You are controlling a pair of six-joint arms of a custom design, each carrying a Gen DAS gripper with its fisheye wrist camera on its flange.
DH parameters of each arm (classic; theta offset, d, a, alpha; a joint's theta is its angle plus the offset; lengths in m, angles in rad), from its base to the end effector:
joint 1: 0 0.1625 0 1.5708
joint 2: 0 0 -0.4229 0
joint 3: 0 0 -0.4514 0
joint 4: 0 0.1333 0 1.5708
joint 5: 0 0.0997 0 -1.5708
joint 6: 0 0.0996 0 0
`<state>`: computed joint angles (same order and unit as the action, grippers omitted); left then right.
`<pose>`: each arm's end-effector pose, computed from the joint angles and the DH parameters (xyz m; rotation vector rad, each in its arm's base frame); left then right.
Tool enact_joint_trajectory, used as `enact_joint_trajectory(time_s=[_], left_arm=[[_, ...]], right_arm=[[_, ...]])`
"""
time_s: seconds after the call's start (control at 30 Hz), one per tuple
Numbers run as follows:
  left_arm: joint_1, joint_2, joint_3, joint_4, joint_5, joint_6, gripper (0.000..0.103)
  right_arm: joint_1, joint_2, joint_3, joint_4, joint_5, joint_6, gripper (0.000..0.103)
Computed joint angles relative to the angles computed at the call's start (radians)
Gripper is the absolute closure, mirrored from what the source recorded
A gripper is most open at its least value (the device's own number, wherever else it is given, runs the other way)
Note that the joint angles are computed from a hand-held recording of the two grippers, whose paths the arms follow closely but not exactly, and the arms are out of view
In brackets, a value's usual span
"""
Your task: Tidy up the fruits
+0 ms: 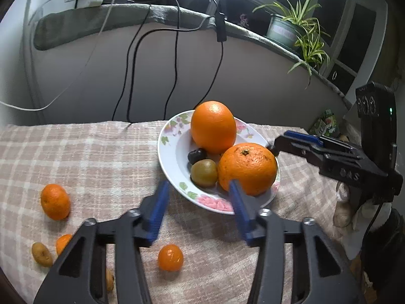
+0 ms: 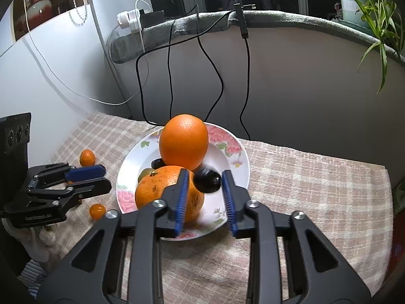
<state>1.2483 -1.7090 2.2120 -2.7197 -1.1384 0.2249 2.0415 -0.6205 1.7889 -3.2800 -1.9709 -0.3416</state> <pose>0.0166 -0.5025 0.3516 0.5199 2.5606 -0.8990 0.3806 -0.5396 -0.0343 0.9195 -2.5189 0.7756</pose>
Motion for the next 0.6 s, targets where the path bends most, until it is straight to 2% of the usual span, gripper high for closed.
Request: enact_joint_trajectory(time_s=[0.03, 0.07, 0.13, 0.3, 0.6], left_arm=[[0.001, -0.003, 0.000, 0.003, 0.001, -0.003, 0.052], [0.000, -0.007, 0.000, 0.008, 0.009, -0.008, 0.052], [-0.001, -0.018, 0.003, 0.015, 0.025, -0.019, 0.052], [0.001, -0.069, 0.018, 0.036, 0.045, -0.025, 0.052], [-0.008, -0.174, 0.062, 0.053, 0.146, -0.014, 0.052]], right_arm=[[0.003, 0.001, 0.001, -0.007, -0.003, -0.006, 0.044], [0.007, 0.003, 0.003, -0.019, -0.008, -0.017, 0.036], [0.014, 0.004, 0.003, -0.017, -0.015, -0.030, 0.032], [0.025, -0.003, 0.020, -0.007, -0.006, -0.029, 0.032], [0.035, -0.014, 0.070, -0.069, 0.069, 0.054, 0.032]])
